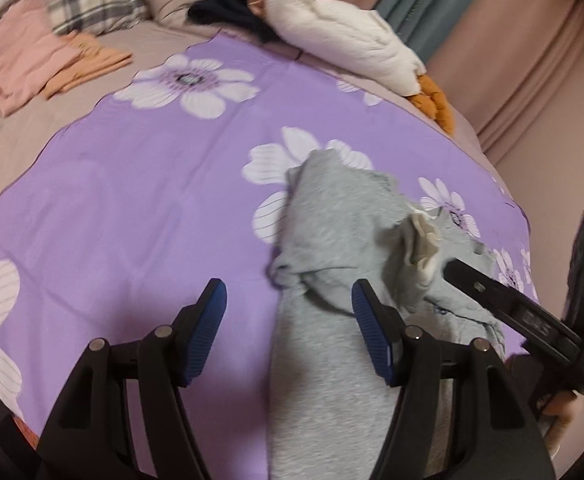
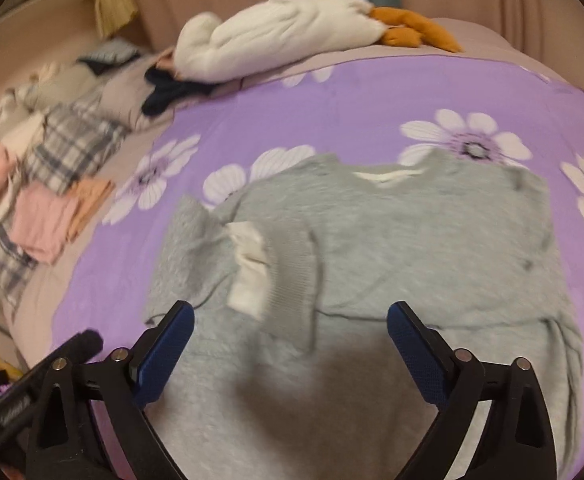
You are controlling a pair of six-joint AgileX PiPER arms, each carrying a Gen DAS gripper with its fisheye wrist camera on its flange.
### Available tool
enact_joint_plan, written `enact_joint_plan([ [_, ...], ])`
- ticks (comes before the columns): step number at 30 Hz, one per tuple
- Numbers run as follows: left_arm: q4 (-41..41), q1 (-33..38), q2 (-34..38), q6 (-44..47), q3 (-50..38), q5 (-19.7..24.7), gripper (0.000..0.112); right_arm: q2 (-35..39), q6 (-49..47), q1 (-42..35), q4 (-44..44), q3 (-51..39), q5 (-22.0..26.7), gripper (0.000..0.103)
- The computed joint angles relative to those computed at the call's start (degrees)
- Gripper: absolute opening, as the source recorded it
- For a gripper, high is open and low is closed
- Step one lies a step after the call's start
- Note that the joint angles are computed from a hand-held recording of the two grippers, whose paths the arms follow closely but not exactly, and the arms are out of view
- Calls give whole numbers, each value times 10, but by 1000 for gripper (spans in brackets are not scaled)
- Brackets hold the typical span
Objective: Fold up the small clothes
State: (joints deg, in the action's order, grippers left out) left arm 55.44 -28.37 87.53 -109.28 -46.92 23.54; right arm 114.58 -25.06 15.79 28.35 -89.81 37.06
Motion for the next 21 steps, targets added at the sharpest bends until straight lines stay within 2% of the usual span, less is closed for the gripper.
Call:
enact_joint_plan([
  [6, -18, 15, -1, 12, 10, 3, 64, 87, 114, 43, -128, -115, 56, 70],
  [8, -22, 18, 0, 18, 9, 3, 64, 113, 147, 50, -172, -149, 77, 47],
  [9, -29, 19, 1, 26, 8, 5, 64, 118, 156, 51, -182, -156, 83, 41],
  [10, -37, 18, 2, 37, 5, 9, 64, 119, 158, 50, -183, -157, 84, 29],
  [11, -40, 19, 4, 43, 3, 11, 64, 112, 153, 44, -179, -147, 78, 21],
  [15, -41, 19, 8, 52, -3, 24, 64, 80, 57, 6, -63, -124, 96, 20],
  [18, -45, 23, 12, 64, -10, 23, 64, 57, 16, -3, -25, -125, 110, 19],
  [20, -51, 27, 14, 77, -17, 24, 64, 44, -11, -11, -6, -142, 135, 19],
  [21, -53, 29, 15, 82, -20, 24, 64, 48, -20, -17, 8, -167, 163, 19],
])
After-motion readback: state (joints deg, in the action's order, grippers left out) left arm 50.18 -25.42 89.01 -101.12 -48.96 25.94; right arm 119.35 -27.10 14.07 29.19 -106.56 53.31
